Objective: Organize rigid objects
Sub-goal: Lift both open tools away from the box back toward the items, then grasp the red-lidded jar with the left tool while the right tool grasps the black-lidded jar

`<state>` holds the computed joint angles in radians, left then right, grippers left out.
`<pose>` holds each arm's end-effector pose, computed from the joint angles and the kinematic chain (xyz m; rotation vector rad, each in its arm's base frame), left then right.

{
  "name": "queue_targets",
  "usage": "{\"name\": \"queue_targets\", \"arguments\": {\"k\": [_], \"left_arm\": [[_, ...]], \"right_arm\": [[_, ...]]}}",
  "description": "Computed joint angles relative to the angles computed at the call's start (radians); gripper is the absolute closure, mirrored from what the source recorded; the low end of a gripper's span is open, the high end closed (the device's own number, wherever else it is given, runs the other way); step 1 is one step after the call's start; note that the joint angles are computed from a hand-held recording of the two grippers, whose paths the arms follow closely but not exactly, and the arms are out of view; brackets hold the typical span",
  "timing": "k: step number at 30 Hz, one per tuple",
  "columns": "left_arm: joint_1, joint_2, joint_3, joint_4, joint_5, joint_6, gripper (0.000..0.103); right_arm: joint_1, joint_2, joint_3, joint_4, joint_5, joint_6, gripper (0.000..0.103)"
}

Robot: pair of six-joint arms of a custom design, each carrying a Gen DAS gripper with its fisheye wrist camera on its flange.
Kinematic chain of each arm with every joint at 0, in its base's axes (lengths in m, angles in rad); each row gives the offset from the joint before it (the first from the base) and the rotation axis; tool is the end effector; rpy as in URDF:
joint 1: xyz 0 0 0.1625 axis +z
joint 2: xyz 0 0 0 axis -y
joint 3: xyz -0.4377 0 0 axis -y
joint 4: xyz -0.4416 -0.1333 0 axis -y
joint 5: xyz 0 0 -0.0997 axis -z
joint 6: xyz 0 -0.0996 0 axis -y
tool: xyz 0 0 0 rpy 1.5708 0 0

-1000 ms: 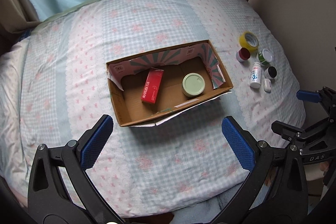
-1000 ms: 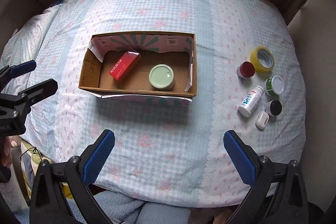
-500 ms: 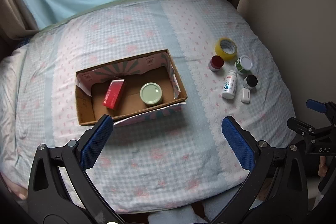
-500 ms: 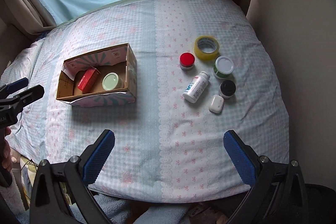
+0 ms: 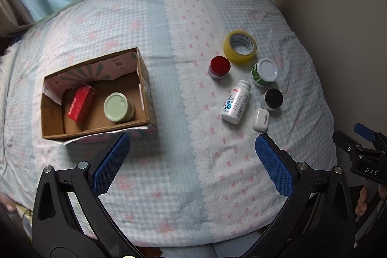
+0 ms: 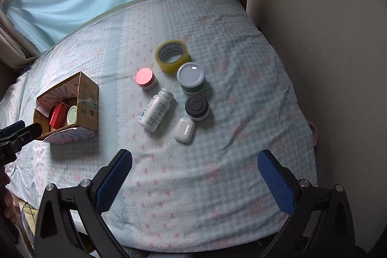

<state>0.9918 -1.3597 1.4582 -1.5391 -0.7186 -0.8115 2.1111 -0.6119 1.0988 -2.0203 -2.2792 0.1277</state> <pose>-0.1658 -0.6342 0.4691 -0.2034 2.3406 -0.5653 0.4936 -0.6897 0.1280 0.5182 -2.3933 0.2536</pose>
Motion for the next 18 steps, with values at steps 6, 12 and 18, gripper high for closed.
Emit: {"name": "queue_targets", "arguments": {"k": [6,12,18], "left_arm": [[0.072,0.117,-0.064,-0.104,-0.006,0.136,0.0],[0.145,0.239,-0.12,-0.256,-0.014,0.317,0.0],[0.22,0.362,-0.164,-0.415,0.002,0.518,0.0]], "right_arm": [[-0.043,0.045,-0.028,-0.054,0.008,0.034,0.0],[-0.068,0.115,-0.046,-0.158,-0.007,-0.008,0.0],[-0.1,0.186,-0.045,-0.279,-0.052,-0.032,0.0]]}}
